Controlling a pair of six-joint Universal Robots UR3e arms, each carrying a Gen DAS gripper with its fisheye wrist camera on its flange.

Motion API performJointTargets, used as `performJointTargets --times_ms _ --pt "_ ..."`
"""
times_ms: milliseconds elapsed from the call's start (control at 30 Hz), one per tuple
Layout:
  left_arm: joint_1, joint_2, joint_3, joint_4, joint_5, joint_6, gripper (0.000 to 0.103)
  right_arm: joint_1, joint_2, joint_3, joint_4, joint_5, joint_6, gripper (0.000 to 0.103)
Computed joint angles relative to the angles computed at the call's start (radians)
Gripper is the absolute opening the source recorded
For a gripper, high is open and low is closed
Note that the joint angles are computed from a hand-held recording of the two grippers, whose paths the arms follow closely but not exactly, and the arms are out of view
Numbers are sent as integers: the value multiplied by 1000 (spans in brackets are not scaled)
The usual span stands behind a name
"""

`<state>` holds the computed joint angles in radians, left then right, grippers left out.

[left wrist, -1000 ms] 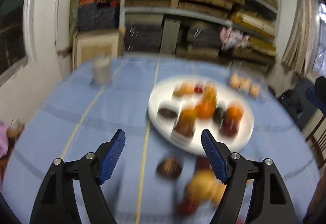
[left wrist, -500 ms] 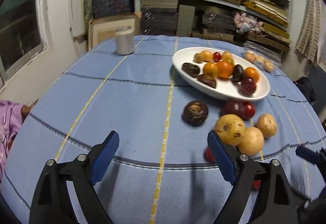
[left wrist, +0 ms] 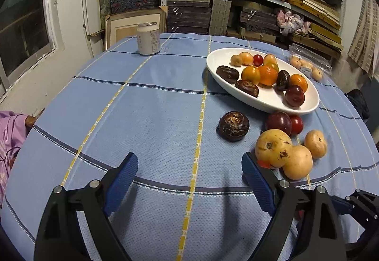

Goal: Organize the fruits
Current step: 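Grasp a red tomato with the right tool while the left tool reaches another red tomato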

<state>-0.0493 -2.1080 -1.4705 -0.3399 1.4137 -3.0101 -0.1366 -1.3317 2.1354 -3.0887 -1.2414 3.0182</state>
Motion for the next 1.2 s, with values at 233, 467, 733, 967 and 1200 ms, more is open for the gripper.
performJointTargets --times_ms 233,467,733,967,1200 --pt "-12 -16 22 -23 16 13 90 -42 -18 32 -39 47 27 30" --pt "-57 -32 12 -6 39 88 90 -259 -114 171 -130 177 148 30" --pt "-43 -24 9 -19 -45 81 93 -250 -117 167 -113 197 126 31" --pt "-96 -37 3 11 -32 178 82 -257 -113 165 -107 201 134 31" --pt "-71 -103 149 -183 -107 154 37 -261 -103 155 -95 203 135 31"
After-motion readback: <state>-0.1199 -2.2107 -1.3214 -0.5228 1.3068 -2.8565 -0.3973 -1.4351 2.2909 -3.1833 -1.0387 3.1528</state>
